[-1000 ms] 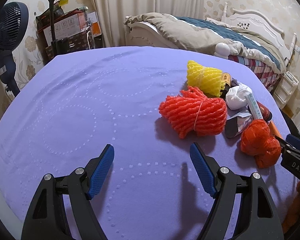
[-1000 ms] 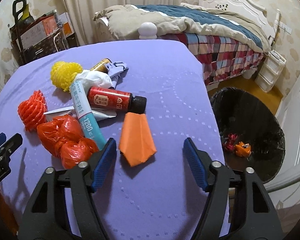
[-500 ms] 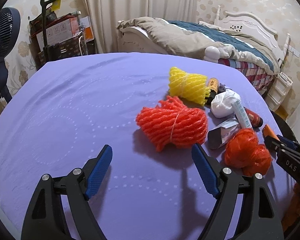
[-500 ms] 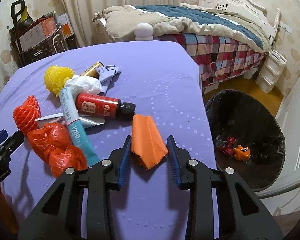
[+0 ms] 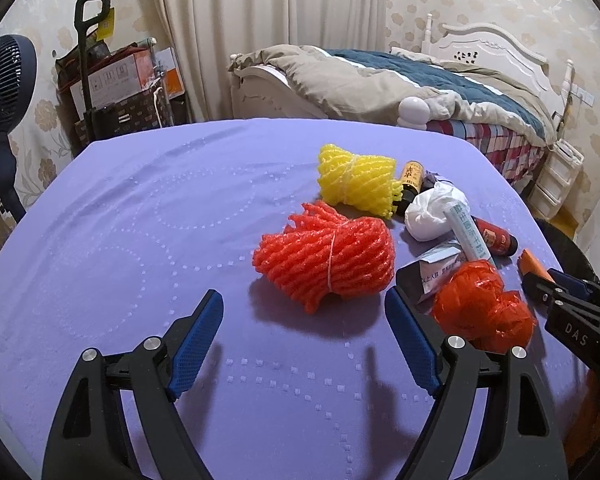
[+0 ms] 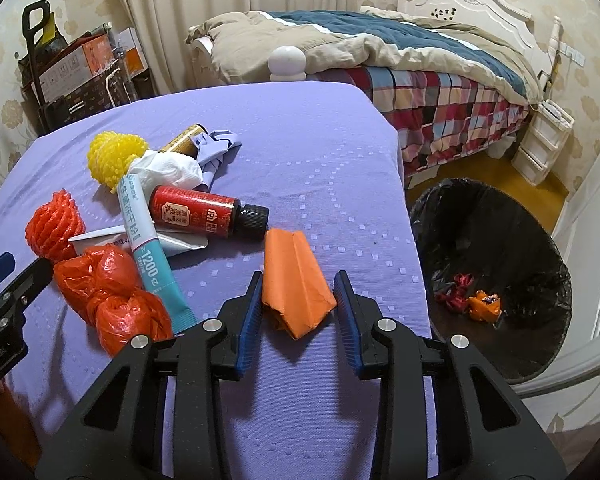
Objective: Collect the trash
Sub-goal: 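Grasp the orange paper with the right tool while the left tool grasps the red mesh net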
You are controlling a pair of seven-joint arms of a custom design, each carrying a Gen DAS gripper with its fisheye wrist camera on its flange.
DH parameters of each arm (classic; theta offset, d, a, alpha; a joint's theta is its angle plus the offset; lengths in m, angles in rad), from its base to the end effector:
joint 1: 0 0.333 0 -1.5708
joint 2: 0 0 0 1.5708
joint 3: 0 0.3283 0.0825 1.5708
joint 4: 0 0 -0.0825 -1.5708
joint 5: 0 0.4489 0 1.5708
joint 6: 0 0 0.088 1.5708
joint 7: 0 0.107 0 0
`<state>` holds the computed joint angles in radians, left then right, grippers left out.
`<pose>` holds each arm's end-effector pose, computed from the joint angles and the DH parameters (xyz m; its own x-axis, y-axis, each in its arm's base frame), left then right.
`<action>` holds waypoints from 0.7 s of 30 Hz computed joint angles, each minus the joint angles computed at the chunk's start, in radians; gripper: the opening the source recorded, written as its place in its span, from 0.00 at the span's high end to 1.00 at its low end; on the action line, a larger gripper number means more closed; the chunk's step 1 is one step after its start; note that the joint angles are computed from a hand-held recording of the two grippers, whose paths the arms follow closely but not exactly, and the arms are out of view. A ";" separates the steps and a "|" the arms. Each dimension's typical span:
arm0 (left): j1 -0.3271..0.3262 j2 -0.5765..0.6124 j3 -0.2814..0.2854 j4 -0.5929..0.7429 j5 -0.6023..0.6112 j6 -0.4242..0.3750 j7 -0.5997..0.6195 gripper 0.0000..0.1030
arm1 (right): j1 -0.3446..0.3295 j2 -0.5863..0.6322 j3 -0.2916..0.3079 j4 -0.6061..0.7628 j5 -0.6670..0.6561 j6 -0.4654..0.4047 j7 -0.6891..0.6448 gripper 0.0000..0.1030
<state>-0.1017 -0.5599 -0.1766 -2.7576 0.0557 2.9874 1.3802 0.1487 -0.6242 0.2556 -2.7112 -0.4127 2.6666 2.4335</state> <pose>0.4286 -0.1248 0.4415 -0.1493 -0.9888 -0.0035 -0.6967 0.1077 -0.7092 0.4013 0.1804 0.4445 -0.1436 -0.9896 -0.0028 -0.7677 0.1132 -0.6307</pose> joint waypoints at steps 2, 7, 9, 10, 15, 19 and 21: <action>-0.001 0.008 -0.001 0.009 -0.001 -0.007 -0.004 0.22 | 0.000 0.002 -0.002 0.002 -0.001 -0.002 -0.003 0.67; -0.041 0.038 0.026 0.043 -0.035 -0.006 0.006 0.22 | 0.000 0.003 0.000 0.004 -0.003 -0.003 -0.001 0.67; -0.023 0.052 0.001 0.059 -0.026 -0.001 -0.008 0.22 | 0.000 0.003 0.000 0.003 -0.004 -0.003 0.000 0.67; -0.013 0.061 -0.012 0.067 -0.020 0.001 -0.019 0.22 | 0.001 0.003 0.000 0.003 -0.004 -0.003 0.000 0.67; 0.083 0.100 -0.100 0.111 0.061 -0.031 -0.115 0.22 | 0.002 0.003 -0.001 0.002 -0.004 -0.001 0.000 0.66; 0.080 0.122 -0.073 0.133 0.101 -0.119 -0.137 0.22 | 0.002 0.003 -0.001 0.002 -0.004 -0.001 0.001 0.66; 0.038 0.111 -0.017 0.122 0.062 -0.139 -0.108 0.22 | 0.002 0.002 -0.001 0.002 -0.005 -0.002 0.000 0.66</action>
<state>-0.0638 -0.4493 -0.1934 -2.6352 0.1178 2.8488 1.2718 0.1504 -0.6218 0.2550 -2.7092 -0.4172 2.6642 2.4337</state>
